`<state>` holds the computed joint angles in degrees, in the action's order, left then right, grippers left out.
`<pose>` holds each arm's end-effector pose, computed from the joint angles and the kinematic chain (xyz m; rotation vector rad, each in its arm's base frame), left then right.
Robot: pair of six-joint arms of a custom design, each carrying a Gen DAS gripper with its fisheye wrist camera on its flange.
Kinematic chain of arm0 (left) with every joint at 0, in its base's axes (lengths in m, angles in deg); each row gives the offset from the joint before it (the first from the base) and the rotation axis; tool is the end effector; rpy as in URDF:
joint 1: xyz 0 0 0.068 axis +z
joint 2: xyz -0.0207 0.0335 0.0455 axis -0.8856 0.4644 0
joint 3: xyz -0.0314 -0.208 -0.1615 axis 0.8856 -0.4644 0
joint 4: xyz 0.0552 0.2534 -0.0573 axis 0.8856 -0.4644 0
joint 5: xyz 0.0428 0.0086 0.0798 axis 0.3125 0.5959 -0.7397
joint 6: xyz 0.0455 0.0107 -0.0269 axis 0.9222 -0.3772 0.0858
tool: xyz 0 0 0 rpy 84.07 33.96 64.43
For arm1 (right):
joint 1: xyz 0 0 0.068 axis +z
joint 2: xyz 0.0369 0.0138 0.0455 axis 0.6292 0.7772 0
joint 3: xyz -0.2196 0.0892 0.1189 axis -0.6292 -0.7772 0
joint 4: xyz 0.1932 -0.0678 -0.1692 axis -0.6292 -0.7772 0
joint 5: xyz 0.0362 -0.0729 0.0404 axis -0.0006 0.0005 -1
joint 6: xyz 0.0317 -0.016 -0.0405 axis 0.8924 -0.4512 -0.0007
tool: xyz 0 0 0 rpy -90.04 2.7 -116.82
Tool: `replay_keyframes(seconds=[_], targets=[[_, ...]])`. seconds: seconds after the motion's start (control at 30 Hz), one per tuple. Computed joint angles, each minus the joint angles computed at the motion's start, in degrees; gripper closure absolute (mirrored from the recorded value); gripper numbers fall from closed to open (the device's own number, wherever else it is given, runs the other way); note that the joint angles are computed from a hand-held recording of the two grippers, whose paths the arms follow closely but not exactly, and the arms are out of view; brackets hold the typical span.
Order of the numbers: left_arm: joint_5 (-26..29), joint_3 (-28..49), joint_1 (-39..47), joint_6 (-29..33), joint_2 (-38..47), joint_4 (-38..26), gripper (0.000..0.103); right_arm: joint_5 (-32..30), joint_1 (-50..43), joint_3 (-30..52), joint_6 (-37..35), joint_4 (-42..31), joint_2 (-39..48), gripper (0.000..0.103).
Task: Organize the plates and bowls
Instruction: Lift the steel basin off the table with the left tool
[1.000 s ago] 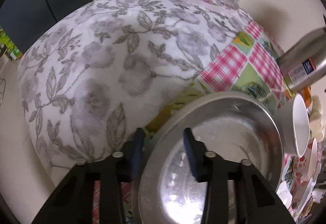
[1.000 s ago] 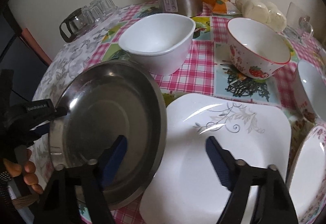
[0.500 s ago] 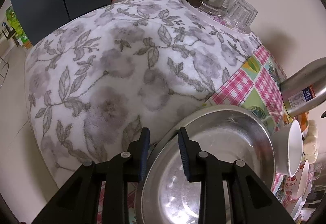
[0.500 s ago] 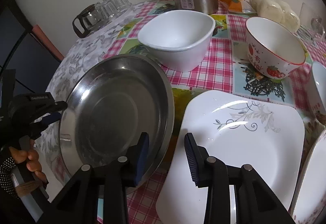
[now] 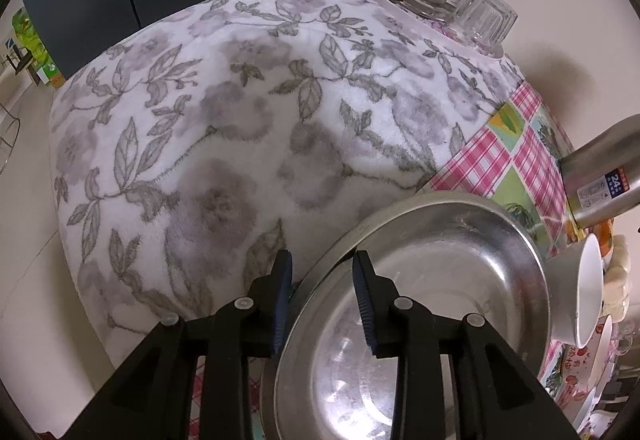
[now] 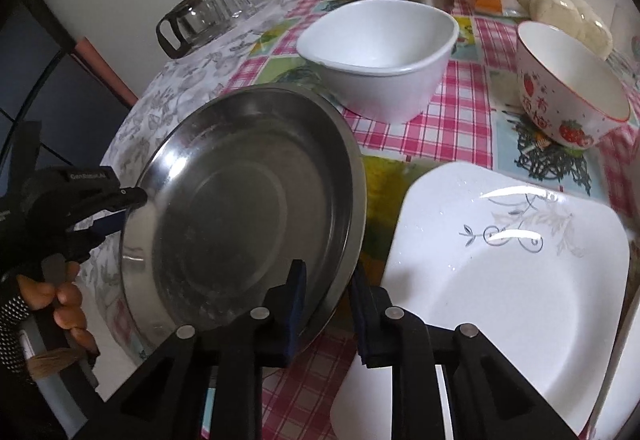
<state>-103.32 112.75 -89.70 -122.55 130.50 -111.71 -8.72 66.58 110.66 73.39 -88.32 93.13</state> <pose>0.2299 -0.1049 0.1315 -1.8254 2.1053 0.1257 0.3673 0.2063 0.1290 -1.0734 2.5870 0.5687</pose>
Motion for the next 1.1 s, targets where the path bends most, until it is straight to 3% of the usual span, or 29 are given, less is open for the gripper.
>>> replay_keyframes(seconds=[0.2, 0.57, 1.1], targets=[[-0.1, 4.0, 0.1, 2.4, 5.0, -2.7, 0.065, 4.4, 2.0, -3.0, -1.9, 4.1, -1.7, 0.079], [-1.3, 5.3, -0.4, 3.0, 4.8, -4.4, 0.07, 9.1, 4.0, -5.6, -3.4, 8.4, -3.6, 0.079], [-2.9, 6.0, -2.8, 0.8, 1.9, -6.1, 0.073, 3.8, 0.9, -5.9, -3.3, 5.6, -9.4, 0.079]])
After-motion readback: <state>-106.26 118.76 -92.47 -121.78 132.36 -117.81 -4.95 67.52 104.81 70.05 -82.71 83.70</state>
